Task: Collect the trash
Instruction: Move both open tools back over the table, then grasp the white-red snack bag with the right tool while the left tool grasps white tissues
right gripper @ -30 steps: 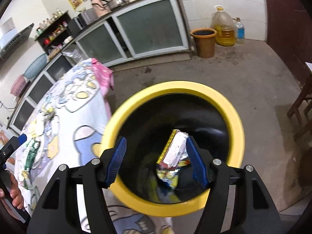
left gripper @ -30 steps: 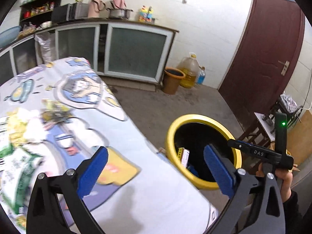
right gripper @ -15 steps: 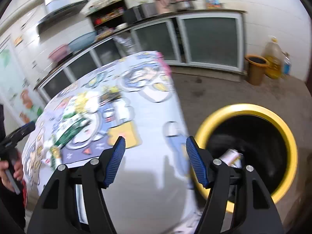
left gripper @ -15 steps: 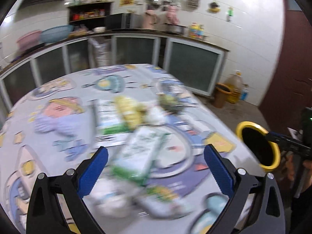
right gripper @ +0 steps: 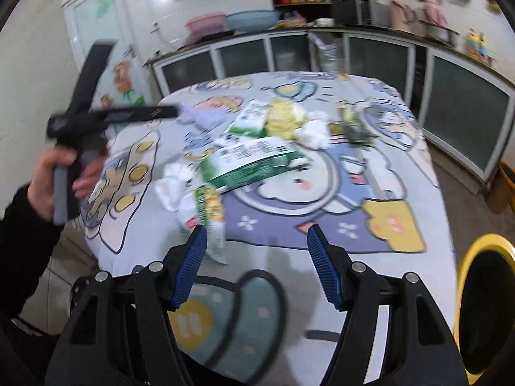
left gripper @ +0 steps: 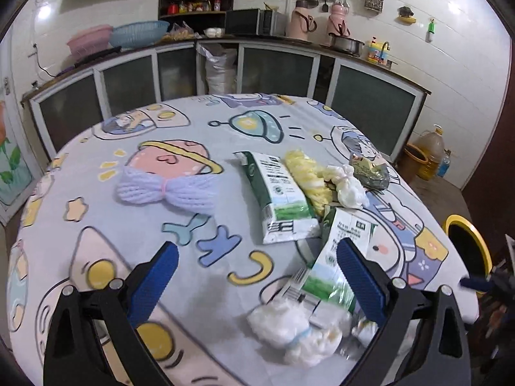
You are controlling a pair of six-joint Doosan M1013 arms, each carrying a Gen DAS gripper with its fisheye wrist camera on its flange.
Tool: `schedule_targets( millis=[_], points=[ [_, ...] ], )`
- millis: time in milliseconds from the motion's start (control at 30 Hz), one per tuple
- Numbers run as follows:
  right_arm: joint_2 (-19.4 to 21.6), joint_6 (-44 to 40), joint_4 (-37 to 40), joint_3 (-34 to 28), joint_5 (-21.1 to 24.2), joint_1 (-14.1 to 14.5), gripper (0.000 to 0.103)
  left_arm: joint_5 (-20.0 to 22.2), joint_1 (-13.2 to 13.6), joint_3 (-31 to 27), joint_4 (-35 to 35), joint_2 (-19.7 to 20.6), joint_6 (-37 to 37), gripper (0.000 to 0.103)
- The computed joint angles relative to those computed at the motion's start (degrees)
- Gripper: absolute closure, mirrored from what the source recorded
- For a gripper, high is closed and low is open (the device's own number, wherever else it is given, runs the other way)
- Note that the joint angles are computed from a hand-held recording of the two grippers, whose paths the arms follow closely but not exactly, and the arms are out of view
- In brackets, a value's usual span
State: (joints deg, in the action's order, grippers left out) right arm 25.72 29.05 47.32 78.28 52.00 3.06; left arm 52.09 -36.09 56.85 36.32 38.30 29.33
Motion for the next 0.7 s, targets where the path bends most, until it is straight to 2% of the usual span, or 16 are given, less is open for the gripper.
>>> schedule_targets(
  millis=[133, 233, 333, 467, 700],
  points=[
    [0.39, -0.26, -1.39, -0.24, 1.27, 1.32, 0.041, 1.75, 0.85, -4.79, -3.32, 2.93, 4.08, 0.008],
    [0.52, -1.03, -1.40, -0.30, 1.52, 1.45, 0.041, -0.23, 0.94, -4.41, -3.45, 2.92, 4.34, 0.008],
    [0.58, -1.38, -2.01, -0.30, 0.91, 1.75, 0.041, -3.15, 0.73, -1.71, -2.58, 1.51, 4.70, 0.008],
    [1.34, -1.73, -2.58, -1.19, 2.36, 1.91, 0.041, -9.94, 0.78, 4.83, -4.48, -2.18, 8.07, 0.008],
    [2.58, -1.55, -2.15, -2.54, 4.59, 2.13, 0.042, -9.55, 0.32, 9.87, -7.24, -4.91, 7.84, 0.008]
  ],
)
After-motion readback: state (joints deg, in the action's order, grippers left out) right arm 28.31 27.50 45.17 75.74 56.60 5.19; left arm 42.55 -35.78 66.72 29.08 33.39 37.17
